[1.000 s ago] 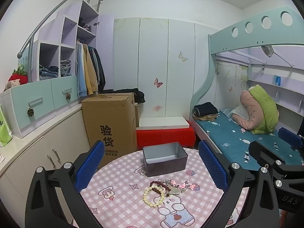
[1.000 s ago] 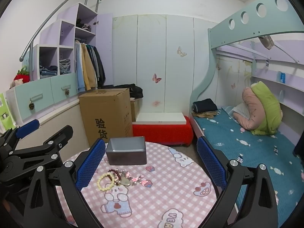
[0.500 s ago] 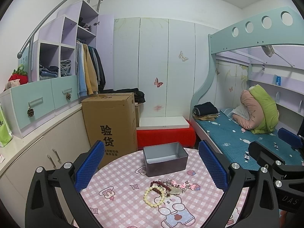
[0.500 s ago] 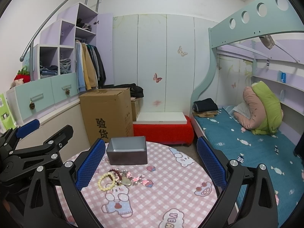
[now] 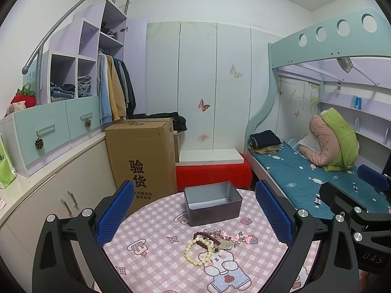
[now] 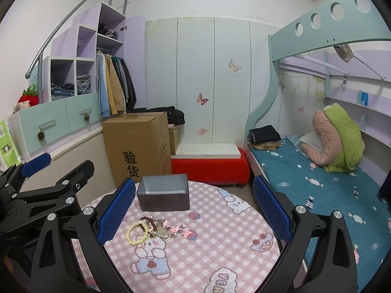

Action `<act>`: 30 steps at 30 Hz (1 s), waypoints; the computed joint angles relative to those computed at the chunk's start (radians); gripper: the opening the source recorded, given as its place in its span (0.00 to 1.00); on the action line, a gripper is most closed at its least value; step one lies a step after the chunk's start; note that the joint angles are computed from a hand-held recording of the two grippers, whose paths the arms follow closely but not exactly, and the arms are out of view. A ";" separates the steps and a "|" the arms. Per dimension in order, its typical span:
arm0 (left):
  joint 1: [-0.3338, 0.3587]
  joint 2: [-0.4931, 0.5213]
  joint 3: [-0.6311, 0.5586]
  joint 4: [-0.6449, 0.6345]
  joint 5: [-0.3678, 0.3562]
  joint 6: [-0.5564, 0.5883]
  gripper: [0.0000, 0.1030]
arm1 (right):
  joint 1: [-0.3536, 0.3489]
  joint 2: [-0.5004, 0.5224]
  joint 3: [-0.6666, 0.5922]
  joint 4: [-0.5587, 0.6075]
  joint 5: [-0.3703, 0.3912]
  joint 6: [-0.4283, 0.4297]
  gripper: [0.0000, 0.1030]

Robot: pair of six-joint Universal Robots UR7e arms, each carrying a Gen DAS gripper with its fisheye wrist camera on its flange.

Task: Organize jewelry

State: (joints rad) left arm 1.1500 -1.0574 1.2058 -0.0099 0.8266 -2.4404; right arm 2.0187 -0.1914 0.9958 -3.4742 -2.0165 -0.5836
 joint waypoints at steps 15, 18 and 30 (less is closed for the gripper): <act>0.000 0.001 -0.002 0.004 -0.001 -0.002 0.93 | 0.000 0.002 -0.004 0.004 -0.001 0.001 0.91; 0.001 -0.001 0.000 0.002 -0.002 -0.001 0.93 | 0.001 0.001 -0.006 0.008 -0.002 0.002 0.91; 0.032 0.030 -0.032 0.028 0.006 -0.003 0.93 | -0.007 0.022 -0.025 0.019 0.003 0.006 0.91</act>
